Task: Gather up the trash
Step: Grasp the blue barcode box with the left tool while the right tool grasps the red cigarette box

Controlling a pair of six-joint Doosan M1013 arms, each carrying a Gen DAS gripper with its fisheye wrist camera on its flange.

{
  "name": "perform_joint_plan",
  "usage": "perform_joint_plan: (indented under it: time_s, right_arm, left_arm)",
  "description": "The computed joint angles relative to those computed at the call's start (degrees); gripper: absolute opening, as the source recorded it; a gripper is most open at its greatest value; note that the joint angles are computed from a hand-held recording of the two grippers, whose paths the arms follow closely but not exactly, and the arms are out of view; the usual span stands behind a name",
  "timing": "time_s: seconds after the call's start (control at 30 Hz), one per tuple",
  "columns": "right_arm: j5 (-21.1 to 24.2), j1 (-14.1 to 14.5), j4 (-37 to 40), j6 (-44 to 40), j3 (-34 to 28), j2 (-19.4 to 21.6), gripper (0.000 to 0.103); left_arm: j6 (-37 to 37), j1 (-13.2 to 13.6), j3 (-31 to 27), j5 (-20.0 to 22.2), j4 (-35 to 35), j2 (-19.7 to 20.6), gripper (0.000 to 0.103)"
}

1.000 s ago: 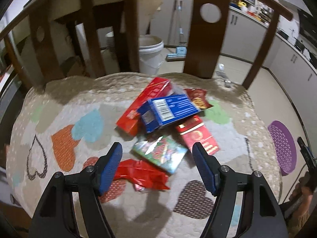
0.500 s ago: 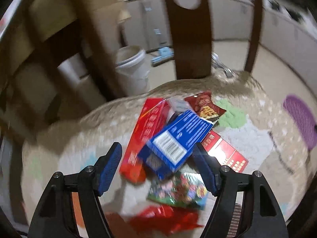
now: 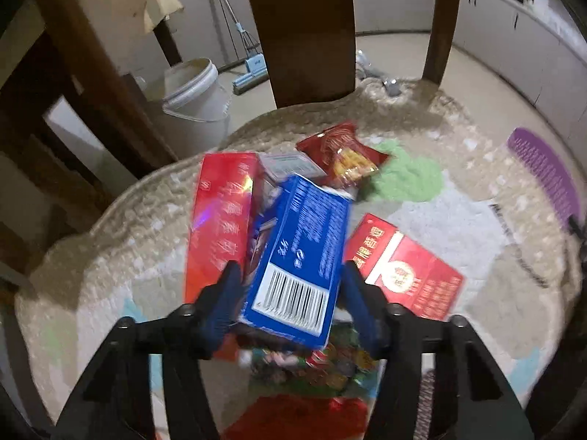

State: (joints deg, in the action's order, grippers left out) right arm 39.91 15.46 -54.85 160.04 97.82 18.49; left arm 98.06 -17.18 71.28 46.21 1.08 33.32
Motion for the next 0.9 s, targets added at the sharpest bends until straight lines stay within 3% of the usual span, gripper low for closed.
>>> perform_joint_plan:
  time_s: [0.13,0.27,0.47,0.53,0.63,0.77,0.9]
  right_arm:
    - [0.2,0.9,1.7,-4.1,-0.3,0.3,0.087]
    - [-2.8,0.5,12.1,-15.4,-1.3,0.1,0.087]
    - [-8.1,-1.1,43.4,-44.9,-5.5,1.1,0.087]
    - [-7.8,-1.3,55.5,-56.1,-8.1,2.3,0.087]
    - [-5.5,-1.0,66.7,-66.2,-12.1,4.7,0.087]
    - [-1.1,0.1,72.6,-72.0,-18.7,8.9,0.085]
    - [2.9,2.1,66.5,-70.8,-24.3,12.9,0.073]
  left_arm:
    - [1.4,1.3,4.0,-3.3,-7.0,-3.0,0.051]
    - [-0.2,2.6,9.1,-7.2,-11.6,-6.8,0.051]
    - [-3.8,4.5,16.1,-11.2,-15.6,-11.4,0.052]
    - [-6.0,4.7,18.1,-12.9,-14.3,-12.5,0.052]
    - [-9.0,5.0,20.1,-14.2,-12.6,-13.6,0.052]
    - [-8.2,5.7,21.8,-15.1,-15.0,-14.4,0.052]
    - [-8.6,5.8,22.6,-15.4,-13.6,-15.0,0.052]
